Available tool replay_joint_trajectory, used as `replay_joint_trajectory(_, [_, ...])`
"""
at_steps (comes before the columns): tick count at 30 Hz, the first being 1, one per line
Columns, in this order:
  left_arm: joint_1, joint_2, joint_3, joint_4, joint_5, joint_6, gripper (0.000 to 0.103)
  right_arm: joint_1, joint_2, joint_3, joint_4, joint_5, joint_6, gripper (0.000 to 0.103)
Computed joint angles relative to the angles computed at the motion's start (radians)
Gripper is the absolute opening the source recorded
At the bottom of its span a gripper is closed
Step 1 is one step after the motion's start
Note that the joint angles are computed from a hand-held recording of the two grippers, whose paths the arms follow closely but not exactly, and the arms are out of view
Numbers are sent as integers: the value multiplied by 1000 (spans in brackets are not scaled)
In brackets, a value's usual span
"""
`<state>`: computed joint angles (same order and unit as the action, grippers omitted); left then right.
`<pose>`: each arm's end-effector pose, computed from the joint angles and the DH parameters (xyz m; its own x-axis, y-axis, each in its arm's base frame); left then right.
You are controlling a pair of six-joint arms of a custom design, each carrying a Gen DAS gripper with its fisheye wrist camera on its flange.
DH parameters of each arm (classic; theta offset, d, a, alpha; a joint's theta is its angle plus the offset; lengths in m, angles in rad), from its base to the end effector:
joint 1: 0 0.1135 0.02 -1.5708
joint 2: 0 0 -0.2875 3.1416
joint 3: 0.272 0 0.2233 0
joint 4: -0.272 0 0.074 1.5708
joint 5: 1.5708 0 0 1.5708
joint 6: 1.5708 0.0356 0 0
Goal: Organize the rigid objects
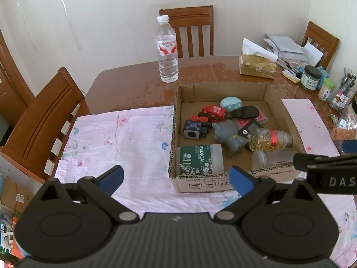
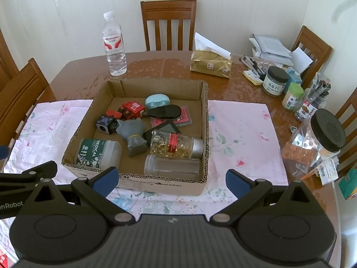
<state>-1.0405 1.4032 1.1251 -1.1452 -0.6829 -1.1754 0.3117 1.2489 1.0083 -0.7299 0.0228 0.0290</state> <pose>0.1257 -0.1700 0.2951 -0.7670 -0.1072 -0.6326 -0.2220 0.9694 0.1048 0.2041 0.0649 0.3028 -0.7936 -0.2252 -0.5652 -0.2714 0.9625 -0.0024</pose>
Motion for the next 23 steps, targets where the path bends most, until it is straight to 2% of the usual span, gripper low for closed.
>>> replay_joint_trajectory(23, [5, -2, 0, 1, 4, 4, 100, 10, 0, 1, -1, 8, 8, 103])
